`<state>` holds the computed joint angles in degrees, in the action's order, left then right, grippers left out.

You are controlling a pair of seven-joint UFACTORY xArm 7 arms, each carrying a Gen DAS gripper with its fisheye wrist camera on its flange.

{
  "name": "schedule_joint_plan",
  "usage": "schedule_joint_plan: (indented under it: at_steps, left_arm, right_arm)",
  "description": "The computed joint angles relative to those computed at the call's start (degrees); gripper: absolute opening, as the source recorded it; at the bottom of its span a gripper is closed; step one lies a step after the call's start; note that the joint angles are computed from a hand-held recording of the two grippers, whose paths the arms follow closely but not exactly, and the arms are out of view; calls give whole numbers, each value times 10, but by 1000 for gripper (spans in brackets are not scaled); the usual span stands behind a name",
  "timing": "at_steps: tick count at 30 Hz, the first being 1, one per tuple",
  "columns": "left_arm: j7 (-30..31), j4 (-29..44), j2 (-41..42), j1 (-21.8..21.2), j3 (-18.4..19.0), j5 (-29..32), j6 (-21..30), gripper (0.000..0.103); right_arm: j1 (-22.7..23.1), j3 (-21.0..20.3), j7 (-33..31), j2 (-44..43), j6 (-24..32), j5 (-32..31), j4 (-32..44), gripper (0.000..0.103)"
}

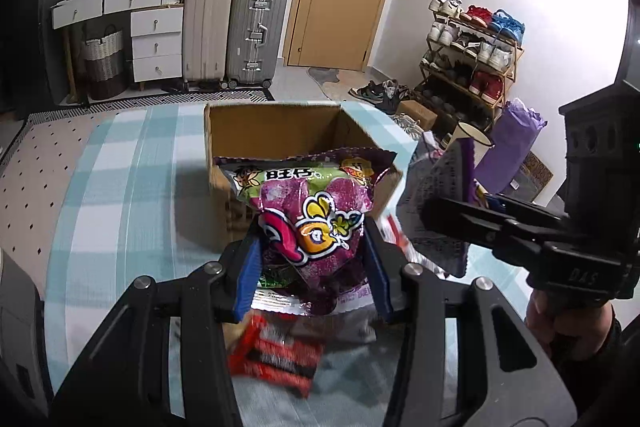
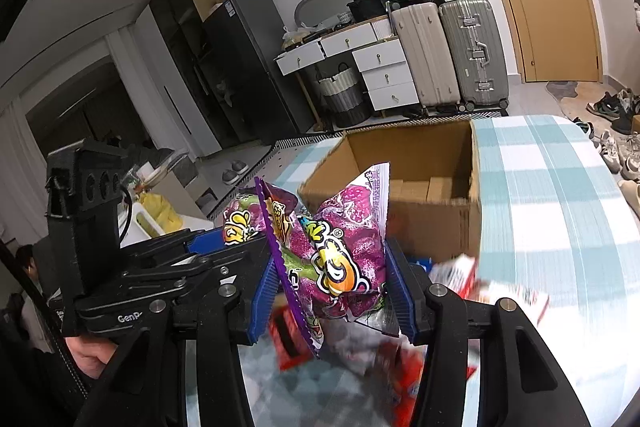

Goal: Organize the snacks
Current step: 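Carry both purple bags over the SF box and open both grippers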

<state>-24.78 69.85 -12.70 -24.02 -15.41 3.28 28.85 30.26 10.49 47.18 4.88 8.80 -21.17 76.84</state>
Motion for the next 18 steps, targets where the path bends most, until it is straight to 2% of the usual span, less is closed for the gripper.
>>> schedule_joint_plan:
  at_steps: [7,11,16,18]
  left_arm:
    - [40,163,117,1,18,-5,51,43]
    - [66,282,205,-6,29,-14,93,43]
    - [70,409,304,-35,49,15,134,43]
    - [84,487,356,-44,57,14,167,43]
  right_arm:
    - [-15,7,-118,66,47,92,112,50]
    - [-17,1,-159,107,73,127,179,51]
    - [-19,-10,-197,161,109,157,261,50]
    - [-21,-13,-210,184,122,168,294,50]
